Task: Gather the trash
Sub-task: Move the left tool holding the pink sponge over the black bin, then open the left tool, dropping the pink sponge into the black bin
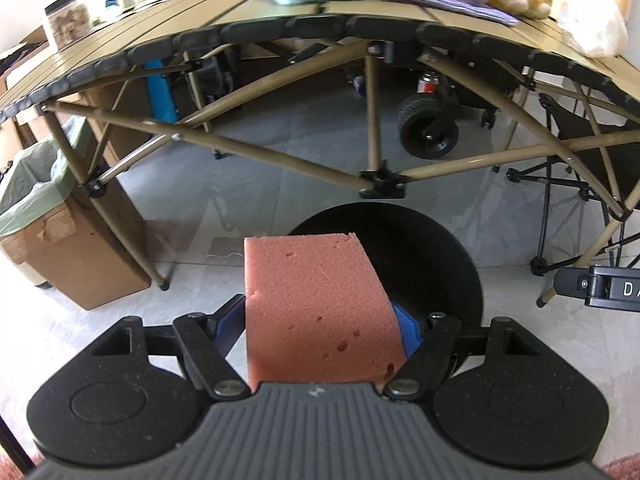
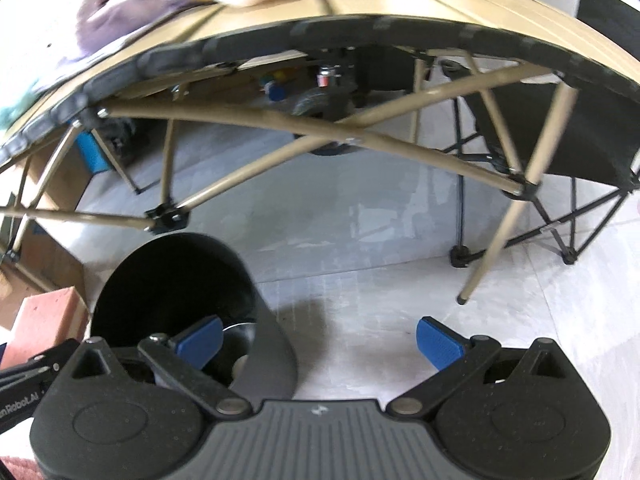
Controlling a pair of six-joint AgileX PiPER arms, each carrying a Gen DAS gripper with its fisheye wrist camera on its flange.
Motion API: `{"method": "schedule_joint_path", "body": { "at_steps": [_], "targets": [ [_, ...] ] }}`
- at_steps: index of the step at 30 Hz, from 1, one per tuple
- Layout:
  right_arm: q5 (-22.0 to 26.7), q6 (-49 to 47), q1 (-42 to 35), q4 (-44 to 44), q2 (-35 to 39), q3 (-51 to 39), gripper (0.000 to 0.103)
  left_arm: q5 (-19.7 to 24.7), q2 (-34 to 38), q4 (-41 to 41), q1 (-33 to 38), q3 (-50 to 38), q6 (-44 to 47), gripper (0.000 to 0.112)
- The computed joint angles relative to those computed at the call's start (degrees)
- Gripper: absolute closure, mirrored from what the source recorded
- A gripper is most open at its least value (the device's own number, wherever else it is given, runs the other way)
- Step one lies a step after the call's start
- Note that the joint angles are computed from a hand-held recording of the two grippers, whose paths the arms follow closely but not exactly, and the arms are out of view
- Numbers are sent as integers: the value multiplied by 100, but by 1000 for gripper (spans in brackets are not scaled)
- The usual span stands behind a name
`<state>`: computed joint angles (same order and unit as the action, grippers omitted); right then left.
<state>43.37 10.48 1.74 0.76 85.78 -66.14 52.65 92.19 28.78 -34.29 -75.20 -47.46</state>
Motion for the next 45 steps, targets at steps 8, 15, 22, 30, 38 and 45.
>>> {"method": "schedule_joint_path", "body": {
  "at_steps": [8, 15, 22, 30, 38, 45],
  "targets": [
    [-86, -105, -412, 60, -120, 178, 0, 198, 611, -341, -43, -823, 331, 36],
    [-113, -116, -558, 52, -159, 255, 0, 535, 1200, -811, 58, -1585, 655, 36],
    [-93, -54, -569, 1, -128, 265, 0, 684, 1499, -1171, 170, -1927, 848, 36],
    [-93, -174, -628, 111, -128, 266, 0, 742, 1655, -1117, 128, -2093, 767, 35],
    [-104, -173, -633, 136, -178, 305, 0, 841, 1674, -995, 81, -2176, 629, 9],
    [-104, -167, -628, 130, -179, 307, 0, 876, 1645, -991, 73, -2173, 688, 9]
  ]
}}
